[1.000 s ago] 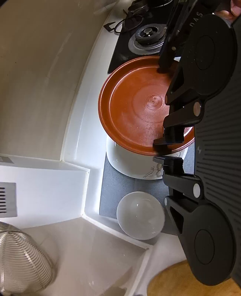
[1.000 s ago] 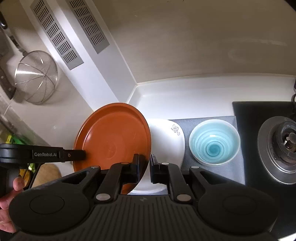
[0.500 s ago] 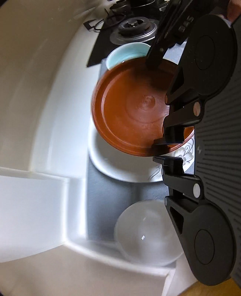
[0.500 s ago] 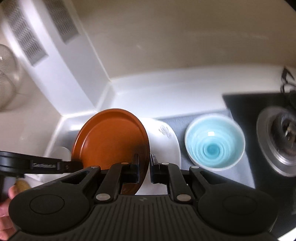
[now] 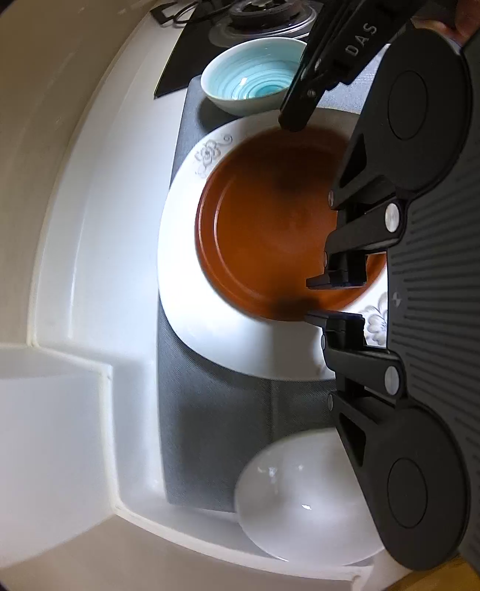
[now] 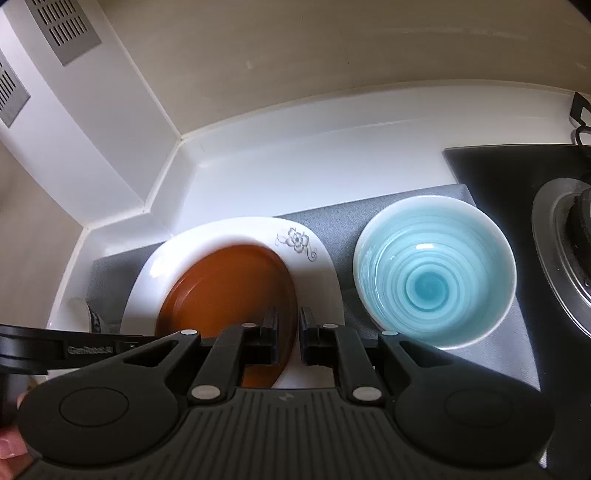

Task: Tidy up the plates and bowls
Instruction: 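Open both grippers and move them toward the plain white bowl, then grasp the rim of the plain white bowl with both grippers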

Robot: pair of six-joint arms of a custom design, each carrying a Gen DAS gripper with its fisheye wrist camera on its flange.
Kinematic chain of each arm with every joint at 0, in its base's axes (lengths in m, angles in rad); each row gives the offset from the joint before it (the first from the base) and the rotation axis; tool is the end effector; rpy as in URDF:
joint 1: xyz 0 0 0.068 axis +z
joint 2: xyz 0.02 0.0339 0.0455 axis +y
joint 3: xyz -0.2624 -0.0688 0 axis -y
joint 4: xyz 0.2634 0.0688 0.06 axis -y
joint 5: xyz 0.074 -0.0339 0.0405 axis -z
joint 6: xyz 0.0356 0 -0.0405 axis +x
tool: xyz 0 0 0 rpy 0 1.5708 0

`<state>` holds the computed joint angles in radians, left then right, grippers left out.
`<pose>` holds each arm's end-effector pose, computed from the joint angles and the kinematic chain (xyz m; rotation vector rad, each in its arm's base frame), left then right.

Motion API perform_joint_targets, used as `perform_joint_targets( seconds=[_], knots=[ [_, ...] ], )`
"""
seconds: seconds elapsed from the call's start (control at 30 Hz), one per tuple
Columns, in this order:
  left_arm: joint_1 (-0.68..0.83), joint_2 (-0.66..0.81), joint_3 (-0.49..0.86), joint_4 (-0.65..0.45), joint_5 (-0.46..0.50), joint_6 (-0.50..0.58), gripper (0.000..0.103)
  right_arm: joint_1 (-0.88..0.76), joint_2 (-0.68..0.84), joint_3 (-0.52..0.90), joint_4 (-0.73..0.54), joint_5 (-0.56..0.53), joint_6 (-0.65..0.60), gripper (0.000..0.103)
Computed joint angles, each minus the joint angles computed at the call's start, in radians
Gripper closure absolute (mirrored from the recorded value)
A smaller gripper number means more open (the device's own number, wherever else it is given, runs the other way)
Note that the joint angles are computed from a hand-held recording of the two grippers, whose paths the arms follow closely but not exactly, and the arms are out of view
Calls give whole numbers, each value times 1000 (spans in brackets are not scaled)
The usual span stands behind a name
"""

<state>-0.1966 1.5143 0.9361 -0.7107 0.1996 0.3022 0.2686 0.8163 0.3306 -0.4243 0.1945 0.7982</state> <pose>0.2819 -0.0633 0.1772 0.7397 2.7408 -0.2626 0.1639 0.0380 0.1488 0.7258 2.3610 0.2231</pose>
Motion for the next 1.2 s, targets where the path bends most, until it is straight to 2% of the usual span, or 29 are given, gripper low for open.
perform_joint_targets(
  seconds=[0.1, 0.2, 0.27, 0.3, 0.37, 0.4, 0.5, 0.6, 0.7, 0.77, 0.83, 0.9, 0.93, 1.03, 1.13, 1.2],
  knots=[
    [19, -46, -18, -4, 29, 41, 87, 11, -17, 1, -34, 23, 22, 88],
    [78, -125, -26, -31, 65, 100, 72, 51, -76, 5, -92, 52, 59, 82],
    [170, -187, -34, -53, 118, 155, 45, 96, -113, 16, -127, 73, 80, 58],
    [234, -204, -33, -70, 157, 187, 37, 126, -129, 22, -135, 83, 88, 53],
    [379, -216, -22, -111, 250, 264, 12, 182, -130, 38, -123, 84, 84, 32],
    [452, -203, -11, -138, 289, 320, 10, 207, -123, 41, -96, 77, 76, 28],
    [615, -162, 2, -146, 309, 438, 10, 257, -44, 56, 14, 40, 52, 25],
    [705, -58, 44, -140, 299, 437, 15, 296, 96, 88, 148, 0, 35, 25],
    [755, 66, 113, -155, 312, 378, 28, 341, 276, 172, 228, -9, -2, 28],
    [767, 124, 143, -154, 318, 343, 52, 369, 385, 243, 244, -2, -40, 35],
    [781, 175, 170, -161, 337, 323, 59, 372, 472, 305, 258, -28, -61, 42],
    [792, 217, 197, -176, 376, 306, 65, 352, 521, 324, 311, -96, -52, 44],
    [796, 228, 203, -180, 388, 299, 69, 343, 540, 330, 332, -126, -47, 49],
    [792, 251, 213, -167, 400, 278, 77, 345, 612, 392, 288, -111, -37, 60],
    [771, 288, 233, -172, 409, 249, 87, 334, 666, 412, 291, -119, -32, 65],
    [759, 295, 229, -157, 412, 246, 89, 323, 690, 407, 317, -148, -16, 66]
  ],
)
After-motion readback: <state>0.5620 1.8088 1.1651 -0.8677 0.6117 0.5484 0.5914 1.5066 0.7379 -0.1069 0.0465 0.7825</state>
